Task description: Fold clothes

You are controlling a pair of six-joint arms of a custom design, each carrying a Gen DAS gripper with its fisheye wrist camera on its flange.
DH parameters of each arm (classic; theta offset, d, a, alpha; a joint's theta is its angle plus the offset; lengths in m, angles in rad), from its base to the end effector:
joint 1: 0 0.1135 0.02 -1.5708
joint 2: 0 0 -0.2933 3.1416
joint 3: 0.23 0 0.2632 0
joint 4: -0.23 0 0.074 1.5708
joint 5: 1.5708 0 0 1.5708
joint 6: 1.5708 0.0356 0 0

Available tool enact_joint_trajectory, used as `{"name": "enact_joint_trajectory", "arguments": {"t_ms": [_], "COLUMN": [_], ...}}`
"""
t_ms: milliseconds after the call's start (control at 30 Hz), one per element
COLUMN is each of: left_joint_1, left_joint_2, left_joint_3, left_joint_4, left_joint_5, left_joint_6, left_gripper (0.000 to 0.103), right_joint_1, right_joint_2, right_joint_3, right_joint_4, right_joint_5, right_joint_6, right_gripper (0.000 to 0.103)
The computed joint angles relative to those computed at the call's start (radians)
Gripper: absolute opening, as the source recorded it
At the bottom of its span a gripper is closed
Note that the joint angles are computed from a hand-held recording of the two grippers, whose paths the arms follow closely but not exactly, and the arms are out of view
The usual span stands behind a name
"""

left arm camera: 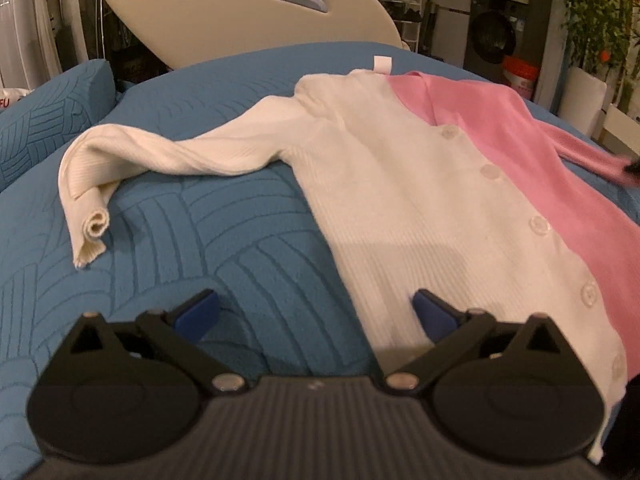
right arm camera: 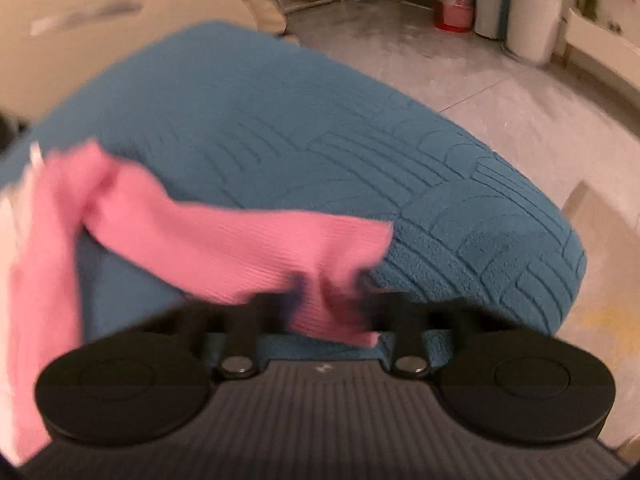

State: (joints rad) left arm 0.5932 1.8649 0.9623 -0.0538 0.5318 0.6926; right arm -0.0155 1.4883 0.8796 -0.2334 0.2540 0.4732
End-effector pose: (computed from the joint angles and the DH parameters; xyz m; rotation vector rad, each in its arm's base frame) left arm 0.3179 0.1926 0.1447 0.3188 2.3314 -0.0651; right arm 0.3124 -0.0138 0.2276 0.6873 2.2781 -0.0899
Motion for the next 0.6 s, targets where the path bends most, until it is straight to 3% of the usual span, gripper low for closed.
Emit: {"name": "enact_joint_trajectory", "arguments": {"t_ms": [100, 167, 233, 267, 333, 433, 500, 533, 567, 600], "left_joint_1": [-0.002, -0.005, -0.006, -0.005, -0.003, 0.0, -0.001, -0.002, -0.002, -0.004], "left_joint_2": [0.004, 0.004, 0.004, 0.003, 0.003, 0.003, 0.002, 0.001, 0.0, -0.002], "left_joint_3": [-0.003, -0.005, -0.006, -0.005, -0.004, -0.007, -0.008, -0.005, 0.002, 0.014], "left_joint_4": [0.013, 0.019, 0.021, 0.019, 0.016, 0.019, 0.02, 0.014, 0.002, -0.017], "left_joint_5": [-0.001, -0.004, -0.006, -0.005, -0.003, 0.0, 0.0, -0.002, -0.003, -0.006], "left_joint_6": [-0.005, -0.007, -0.007, -0.007, -0.005, -0.001, -0.005, -0.005, -0.004, -0.004], "left_gripper": [0.103, 0.103, 0.103, 0.103, 0.103, 0.103, 0.103, 0.103, 0.103, 0.103], "right_joint_1": [0.012, -0.002, -0.091, -0.117, -0.066, 0.13, 0.202, 0.245, 0.276, 0.328], "right_joint_2": [-0.168, -0.16, 0.0, 0.038, -0.017, -0.09, -0.128, -0.14, -0.133, -0.112], "right_joint_3": [-0.083, -0.046, 0.099, 0.125, 0.079, 0.034, 0.009, -0.011, -0.013, -0.015], "right_joint_4": [0.06, -0.045, -0.348, -0.412, -0.422, -0.378, -0.257, -0.114, -0.051, 0.001], "right_joint_5": [0.288, 0.348, 0.204, 0.131, 0.282, 0.588, 0.518, 0.332, 0.192, 0.123], "right_joint_6": [0.096, 0.149, 0.107, 0.103, 0.227, 0.414, 0.37, 0.287, 0.239, 0.228], "right_gripper": [0.01, 0.012, 0.017, 0.015, 0.015, 0.036, 0.057, 0.064, 0.074, 0.074]}}
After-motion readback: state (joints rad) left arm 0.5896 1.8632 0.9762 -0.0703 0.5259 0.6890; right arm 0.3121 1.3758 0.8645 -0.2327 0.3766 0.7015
